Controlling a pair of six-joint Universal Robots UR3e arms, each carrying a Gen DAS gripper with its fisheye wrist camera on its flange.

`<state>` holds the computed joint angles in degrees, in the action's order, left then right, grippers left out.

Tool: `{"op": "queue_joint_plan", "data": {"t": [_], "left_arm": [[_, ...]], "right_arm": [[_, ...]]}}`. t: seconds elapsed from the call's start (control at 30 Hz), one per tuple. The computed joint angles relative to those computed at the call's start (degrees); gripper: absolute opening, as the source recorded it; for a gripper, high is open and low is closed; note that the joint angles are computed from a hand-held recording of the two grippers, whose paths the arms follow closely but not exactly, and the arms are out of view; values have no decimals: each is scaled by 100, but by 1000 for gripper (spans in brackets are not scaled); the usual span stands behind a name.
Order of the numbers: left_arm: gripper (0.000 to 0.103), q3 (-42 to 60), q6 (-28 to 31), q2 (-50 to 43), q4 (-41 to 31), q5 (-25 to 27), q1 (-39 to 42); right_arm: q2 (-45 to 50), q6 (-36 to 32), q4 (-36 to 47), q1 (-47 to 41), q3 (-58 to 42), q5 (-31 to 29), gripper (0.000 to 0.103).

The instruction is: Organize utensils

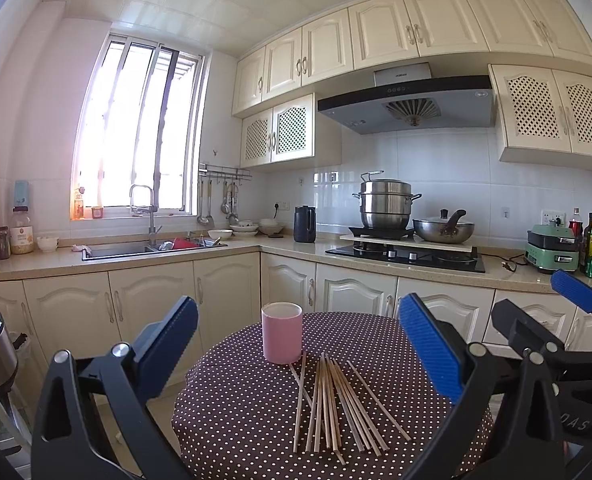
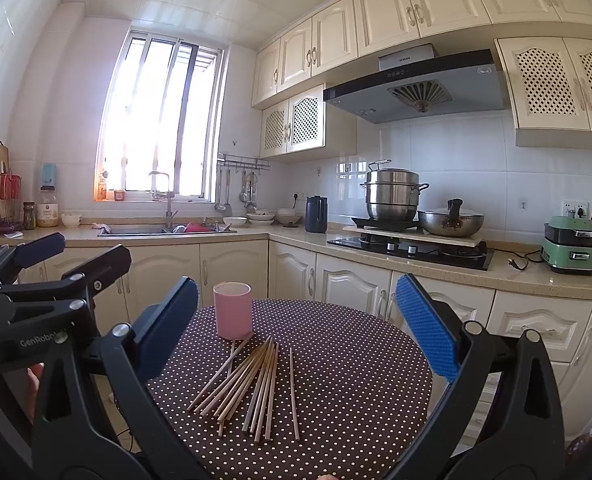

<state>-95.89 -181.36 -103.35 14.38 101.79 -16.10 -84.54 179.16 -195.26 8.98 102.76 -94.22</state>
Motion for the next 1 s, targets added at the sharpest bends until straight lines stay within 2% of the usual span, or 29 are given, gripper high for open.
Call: {"op": "queue_joint_plan", "data": {"t": [1.0], "left_arm": [[99, -17, -61, -60, -17, -37, 29]], "right_arm": [[-1, 3, 28, 15, 54, -5, 97]]}}
